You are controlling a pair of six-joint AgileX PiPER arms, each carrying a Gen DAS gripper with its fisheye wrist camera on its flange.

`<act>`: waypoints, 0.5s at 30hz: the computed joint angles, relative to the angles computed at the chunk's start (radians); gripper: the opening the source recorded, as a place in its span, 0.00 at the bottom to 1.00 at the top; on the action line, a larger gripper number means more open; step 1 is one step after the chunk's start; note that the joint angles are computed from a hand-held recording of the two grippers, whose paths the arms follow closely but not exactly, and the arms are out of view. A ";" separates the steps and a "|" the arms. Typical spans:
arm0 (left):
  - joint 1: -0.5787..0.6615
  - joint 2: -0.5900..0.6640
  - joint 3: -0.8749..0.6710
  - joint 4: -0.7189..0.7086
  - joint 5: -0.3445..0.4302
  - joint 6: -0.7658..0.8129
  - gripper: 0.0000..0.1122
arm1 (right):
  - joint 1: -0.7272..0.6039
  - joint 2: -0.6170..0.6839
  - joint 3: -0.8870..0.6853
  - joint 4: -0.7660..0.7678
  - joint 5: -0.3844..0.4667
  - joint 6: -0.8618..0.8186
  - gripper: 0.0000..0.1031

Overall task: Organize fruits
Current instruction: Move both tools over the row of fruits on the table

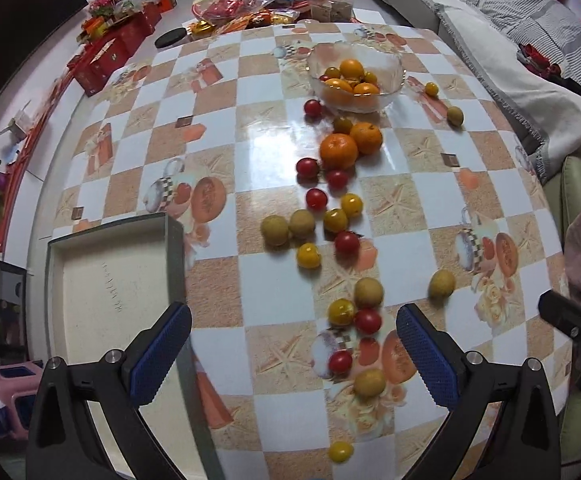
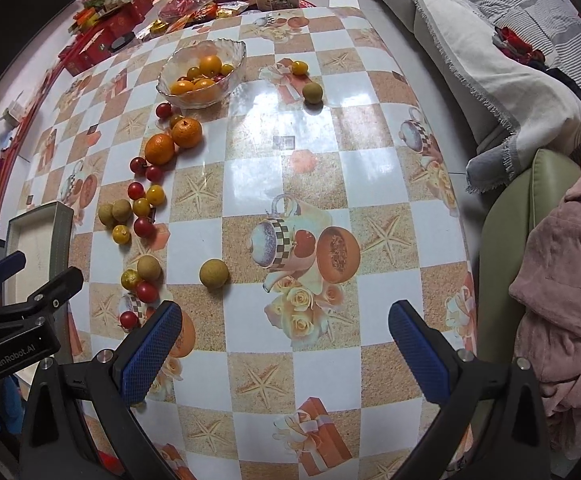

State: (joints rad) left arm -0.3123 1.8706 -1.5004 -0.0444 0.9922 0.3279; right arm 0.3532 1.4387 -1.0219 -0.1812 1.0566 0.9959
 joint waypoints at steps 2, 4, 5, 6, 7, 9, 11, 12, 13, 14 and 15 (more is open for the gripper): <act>0.016 0.007 -0.003 -0.001 0.011 0.003 0.92 | -0.003 -0.002 -0.001 0.004 0.004 -0.004 1.00; 0.036 0.020 -0.013 -0.013 0.036 0.008 0.92 | -0.003 -0.003 0.001 0.008 0.005 -0.007 1.00; 0.046 0.026 -0.018 -0.021 0.050 0.012 0.92 | -0.002 -0.002 -0.001 0.010 0.008 -0.006 1.00; 0.056 0.026 -0.015 -0.027 0.053 0.017 0.92 | -0.003 -0.002 -0.001 0.013 0.009 -0.006 1.00; 0.058 0.019 -0.006 -0.024 0.046 0.014 0.92 | -0.002 -0.004 0.000 0.017 0.009 -0.008 1.00; 0.063 0.013 0.007 -0.015 0.037 0.017 0.92 | 0.002 -0.003 0.001 0.018 0.012 -0.007 1.00; 0.069 0.015 0.006 -0.018 0.046 0.028 0.92 | 0.006 -0.001 0.002 0.022 0.012 -0.007 1.00; 0.070 0.014 0.009 -0.017 0.047 0.034 0.92 | 0.006 0.001 0.002 0.026 0.010 -0.009 1.00; 0.069 0.013 0.013 -0.014 0.045 0.037 0.92 | 0.007 0.003 0.003 0.030 0.008 -0.011 1.00; 0.069 0.012 0.017 -0.013 0.041 0.042 0.92 | 0.006 0.006 0.001 0.033 0.007 -0.014 1.00; 0.069 0.011 0.024 -0.010 0.037 0.046 0.92 | 0.008 0.009 0.002 0.036 0.005 -0.014 1.00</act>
